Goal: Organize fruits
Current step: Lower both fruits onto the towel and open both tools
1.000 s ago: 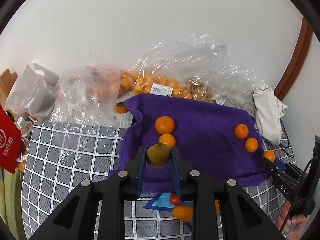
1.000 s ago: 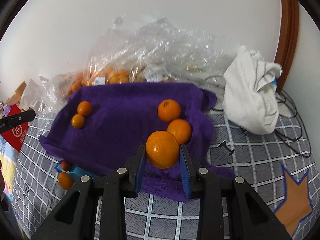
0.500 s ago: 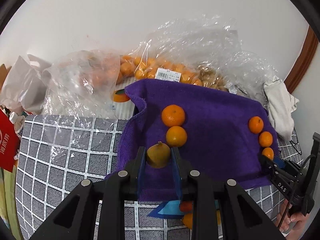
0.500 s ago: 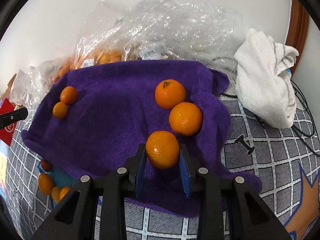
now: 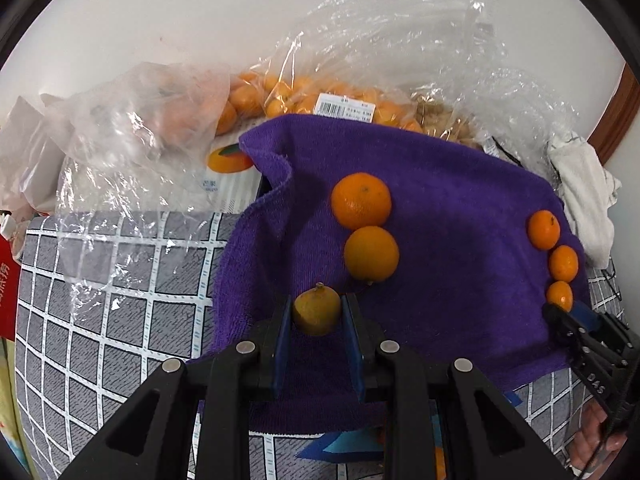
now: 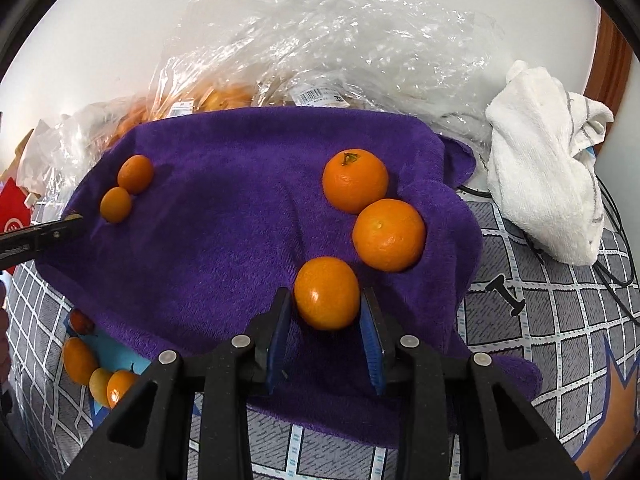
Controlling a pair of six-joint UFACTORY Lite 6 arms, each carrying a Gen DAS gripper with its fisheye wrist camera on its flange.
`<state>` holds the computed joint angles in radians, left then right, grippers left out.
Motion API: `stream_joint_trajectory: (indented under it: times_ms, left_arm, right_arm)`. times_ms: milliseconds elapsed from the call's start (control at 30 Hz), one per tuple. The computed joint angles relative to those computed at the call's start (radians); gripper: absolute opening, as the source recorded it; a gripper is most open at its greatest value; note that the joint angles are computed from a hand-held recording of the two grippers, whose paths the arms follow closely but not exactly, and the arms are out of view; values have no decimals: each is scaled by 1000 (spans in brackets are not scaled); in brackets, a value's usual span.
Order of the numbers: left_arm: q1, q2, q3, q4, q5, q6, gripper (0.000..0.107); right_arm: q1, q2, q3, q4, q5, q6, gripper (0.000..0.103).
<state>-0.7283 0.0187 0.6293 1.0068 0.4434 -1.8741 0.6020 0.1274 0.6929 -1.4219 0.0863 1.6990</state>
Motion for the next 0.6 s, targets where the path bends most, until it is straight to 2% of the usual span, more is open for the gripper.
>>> stream_joint_trajectory:
  times_ms: [100,267,333,433,600]
  left_arm:
    - [4,30,10,16,-14,-18,24]
    - [10,41,15,-1,-24,-7,24]
    - [6,19,14,-43,-14,27,35]
    - [-32,-56,-11,-61,37,24,45]
    - [-142,-224,-69,-128,154,29,45]
  right_arm:
    - [2,-45,-22,89,7,-72,47]
    - [14,-150,-69,266,45,-245,52]
    - [16,-195,-88,318,65,-299,55]
    - [20,-236,-97,385,101,-353,55]
    - [43,-350,-136,459,162,-381,55]
